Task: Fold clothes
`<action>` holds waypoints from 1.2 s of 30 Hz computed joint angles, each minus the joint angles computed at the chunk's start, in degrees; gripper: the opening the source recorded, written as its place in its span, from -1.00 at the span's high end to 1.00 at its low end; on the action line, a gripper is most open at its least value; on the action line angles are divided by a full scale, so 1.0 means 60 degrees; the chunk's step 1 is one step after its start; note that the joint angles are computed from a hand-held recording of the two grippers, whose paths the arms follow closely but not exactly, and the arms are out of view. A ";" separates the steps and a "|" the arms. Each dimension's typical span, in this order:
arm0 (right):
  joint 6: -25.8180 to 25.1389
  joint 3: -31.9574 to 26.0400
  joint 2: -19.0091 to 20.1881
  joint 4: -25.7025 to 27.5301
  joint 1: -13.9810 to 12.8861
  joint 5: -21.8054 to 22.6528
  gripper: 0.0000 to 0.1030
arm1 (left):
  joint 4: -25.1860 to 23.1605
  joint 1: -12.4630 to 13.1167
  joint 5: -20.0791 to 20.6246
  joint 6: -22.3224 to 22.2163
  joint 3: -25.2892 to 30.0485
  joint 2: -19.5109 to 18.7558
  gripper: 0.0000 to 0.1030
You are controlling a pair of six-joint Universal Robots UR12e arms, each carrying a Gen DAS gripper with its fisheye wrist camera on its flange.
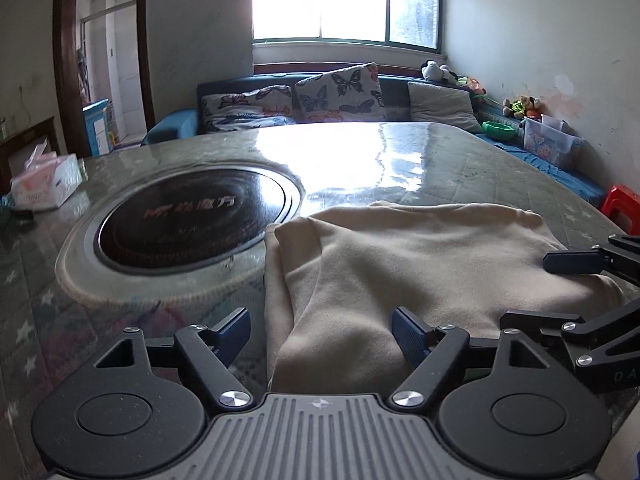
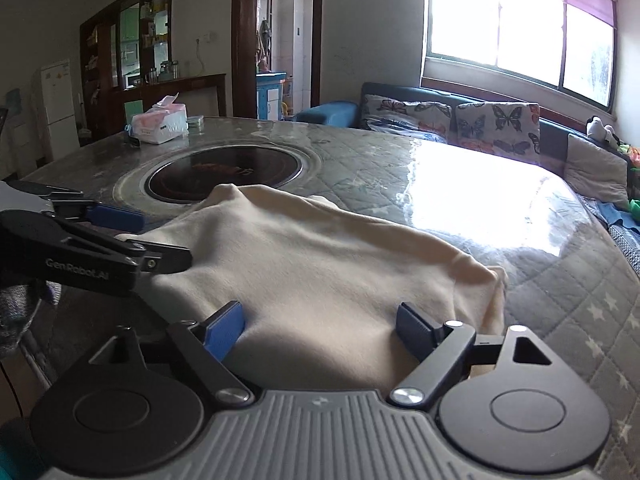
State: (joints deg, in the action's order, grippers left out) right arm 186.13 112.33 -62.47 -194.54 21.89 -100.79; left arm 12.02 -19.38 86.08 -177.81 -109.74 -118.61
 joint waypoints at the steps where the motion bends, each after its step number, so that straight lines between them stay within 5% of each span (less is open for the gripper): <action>1: -0.0011 0.0052 -0.0021 -0.0039 -0.0002 -0.0006 -0.66 | -0.0003 0.0003 -0.0034 -0.0074 -0.0061 0.0036 -0.56; 13: 0.0196 0.0671 -0.0318 -0.0617 -0.0009 -0.0006 -0.68 | 0.0186 -0.0002 -0.0188 -0.0118 -0.0427 0.0273 -0.59; 20: 0.0559 0.0735 -0.0371 -0.0915 0.0122 -0.1118 -0.68 | 0.0609 -0.0101 -0.0234 0.0011 -0.0395 0.0331 -0.64; 36: 0.1605 0.1087 -0.0401 -0.0989 0.0011 -0.1969 -0.75 | 0.0220 -0.0175 0.0111 0.0225 -0.0202 0.0146 -0.66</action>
